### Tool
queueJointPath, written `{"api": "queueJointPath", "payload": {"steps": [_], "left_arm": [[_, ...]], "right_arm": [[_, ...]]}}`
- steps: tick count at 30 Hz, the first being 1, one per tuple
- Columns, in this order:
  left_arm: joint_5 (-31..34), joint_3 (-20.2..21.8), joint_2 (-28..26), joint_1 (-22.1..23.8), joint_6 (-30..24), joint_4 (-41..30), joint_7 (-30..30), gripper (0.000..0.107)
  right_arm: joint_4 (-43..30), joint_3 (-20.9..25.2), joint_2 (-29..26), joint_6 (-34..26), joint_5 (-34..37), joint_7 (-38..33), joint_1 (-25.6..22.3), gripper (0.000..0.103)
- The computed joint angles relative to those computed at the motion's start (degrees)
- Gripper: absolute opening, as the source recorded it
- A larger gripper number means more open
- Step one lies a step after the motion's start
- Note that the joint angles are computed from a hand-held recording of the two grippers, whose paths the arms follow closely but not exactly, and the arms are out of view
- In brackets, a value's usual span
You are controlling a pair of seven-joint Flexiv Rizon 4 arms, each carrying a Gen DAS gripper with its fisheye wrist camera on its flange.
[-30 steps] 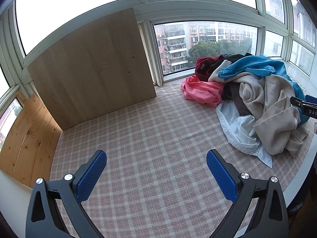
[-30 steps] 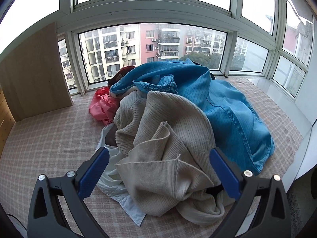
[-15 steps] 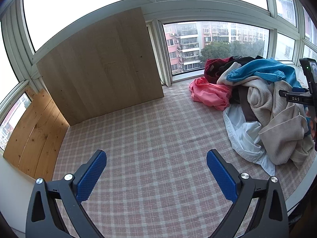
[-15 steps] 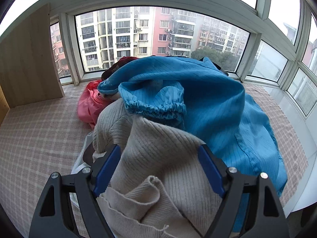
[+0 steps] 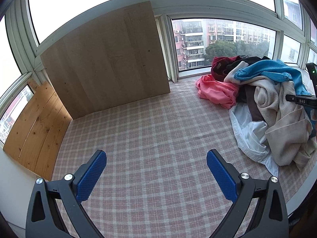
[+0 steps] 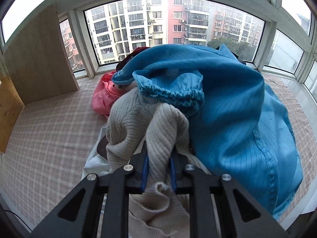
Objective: Fold clothes
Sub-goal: 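Reach the right gripper into the pile and grasp the cream knit cardigan, then lift the cream cardigan with the right gripper and drop it onto the mat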
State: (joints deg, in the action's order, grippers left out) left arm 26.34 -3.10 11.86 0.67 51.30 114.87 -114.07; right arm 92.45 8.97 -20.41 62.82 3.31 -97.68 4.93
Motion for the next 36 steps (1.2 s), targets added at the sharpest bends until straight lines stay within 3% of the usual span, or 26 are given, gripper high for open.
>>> {"api": "queueJointPath", "payload": {"steps": [2,5,7,16,22,29,36], "left_arm": [[-0.4,0.3,0.0,-0.1,0.7,0.2,0.6,0.102],[-1.2,0.7,0.0,-0.1,1.8,0.5,1.6,0.102],[-2.1,1.0,-0.1,-0.1,2.7,0.8,2.6,0.102],[-5.7,2.2,1.2,0.4,6.9,3.0,7.6,0.102],[-7.9,3.8,4.2,2.6,8.7,5.4,9.9,0.102],[-11.0,6.2,9.6,6.1,10.7,9.1,15.1,0.102],[-13.2,9.4,15.9,11.4,10.6,12.4,20.6,0.102]], "right_arm": [[2.5,-2.0,2.3,3.7,-3.7,2.2,1.4,0.016],[0.5,0.1,4.7,2.1,0.2,-0.4,-0.9,0.016],[0.7,-0.9,6.5,4.1,-1.2,0.4,-0.3,0.015],[-11.8,-1.4,8.6,2.7,-0.1,0.3,0.5,0.013],[-16.9,-2.2,9.3,2.8,-10.0,4.0,6.1,0.013],[-29.7,0.8,7.5,-6.4,-9.5,2.5,11.8,0.013],[-34.9,3.8,6.6,-9.5,-9.1,0.7,19.8,0.013]]}}
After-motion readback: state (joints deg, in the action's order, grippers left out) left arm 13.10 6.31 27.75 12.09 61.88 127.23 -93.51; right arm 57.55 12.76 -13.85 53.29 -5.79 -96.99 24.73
